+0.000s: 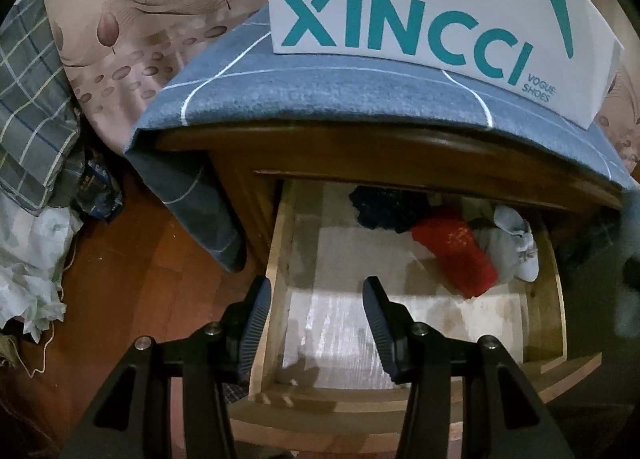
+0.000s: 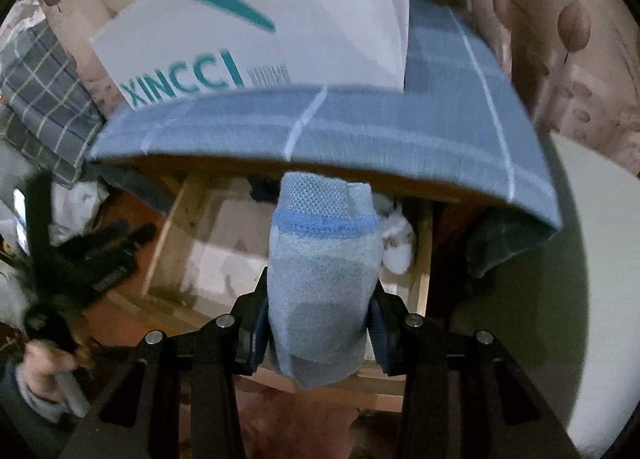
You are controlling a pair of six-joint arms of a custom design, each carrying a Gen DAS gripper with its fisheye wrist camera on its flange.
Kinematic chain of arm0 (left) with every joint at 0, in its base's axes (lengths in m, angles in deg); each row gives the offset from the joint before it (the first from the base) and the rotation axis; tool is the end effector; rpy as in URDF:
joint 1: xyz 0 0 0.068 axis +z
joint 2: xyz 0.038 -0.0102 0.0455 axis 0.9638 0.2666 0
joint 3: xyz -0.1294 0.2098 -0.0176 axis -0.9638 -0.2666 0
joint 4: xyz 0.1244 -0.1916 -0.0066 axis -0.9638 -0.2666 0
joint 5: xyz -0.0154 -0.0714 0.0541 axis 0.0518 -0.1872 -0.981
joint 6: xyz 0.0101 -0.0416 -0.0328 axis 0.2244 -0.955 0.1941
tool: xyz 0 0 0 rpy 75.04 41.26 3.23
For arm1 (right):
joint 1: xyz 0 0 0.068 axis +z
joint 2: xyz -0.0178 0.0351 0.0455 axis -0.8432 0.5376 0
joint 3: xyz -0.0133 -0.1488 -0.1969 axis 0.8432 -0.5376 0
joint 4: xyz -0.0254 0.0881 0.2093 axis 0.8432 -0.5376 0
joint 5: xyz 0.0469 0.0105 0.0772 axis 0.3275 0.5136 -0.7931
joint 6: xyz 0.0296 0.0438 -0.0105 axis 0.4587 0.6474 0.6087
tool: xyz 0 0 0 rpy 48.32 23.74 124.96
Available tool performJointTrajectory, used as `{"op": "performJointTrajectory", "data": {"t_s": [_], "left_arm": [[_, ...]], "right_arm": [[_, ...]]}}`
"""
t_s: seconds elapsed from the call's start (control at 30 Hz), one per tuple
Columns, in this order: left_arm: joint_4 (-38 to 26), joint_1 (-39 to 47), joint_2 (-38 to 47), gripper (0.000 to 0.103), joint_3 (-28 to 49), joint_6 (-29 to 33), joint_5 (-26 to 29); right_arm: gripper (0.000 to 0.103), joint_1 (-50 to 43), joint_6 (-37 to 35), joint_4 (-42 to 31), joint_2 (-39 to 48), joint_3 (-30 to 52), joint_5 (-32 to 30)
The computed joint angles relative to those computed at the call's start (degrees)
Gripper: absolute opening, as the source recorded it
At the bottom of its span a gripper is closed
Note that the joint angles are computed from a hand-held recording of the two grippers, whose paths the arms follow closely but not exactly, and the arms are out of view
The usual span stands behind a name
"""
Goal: Take underwear out of drawer
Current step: 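Return the left tool to the drawer while the right tool lifts the light blue sock, then carry the light blue sock over the white box with the right tool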
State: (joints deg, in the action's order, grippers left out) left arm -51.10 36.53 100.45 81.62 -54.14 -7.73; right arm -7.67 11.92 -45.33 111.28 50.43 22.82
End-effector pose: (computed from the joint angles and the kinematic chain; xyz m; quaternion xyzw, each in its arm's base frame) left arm 0.2436 -0.1859 0.1794 0.2461 0.9300 -0.0597 0.2666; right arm 0.0991 0.0939 0.2586 0.2054 0.9379 0.0490 0.2751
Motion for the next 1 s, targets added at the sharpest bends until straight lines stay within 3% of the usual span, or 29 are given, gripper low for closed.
{"op": "performJointTrajectory", "data": {"t_s": [0.2,0.53,0.7,1.0], "left_arm": [[-0.9,0.4,0.6,0.049,0.6,0.3,-0.2],[-2.0,0.9,1.1,0.049,1.5,0.1,0.5],[-2.5,1.0,1.4,0.049,1.9,0.3,0.9],[-2.8,1.2,1.9,0.049,2.2,-0.2,0.8]], "right_arm": [[0.039,-1.7,-3.8,-6.0,2.8,11.5,2.5],[0.039,-9.7,-17.0,-13.5,13.4,34.9,5.5],[0.039,-14.4,-23.8,-14.0,19.5,44.6,6.0],[0.039,-25.3,-34.8,-12.2,29.2,54.7,2.2]]}}
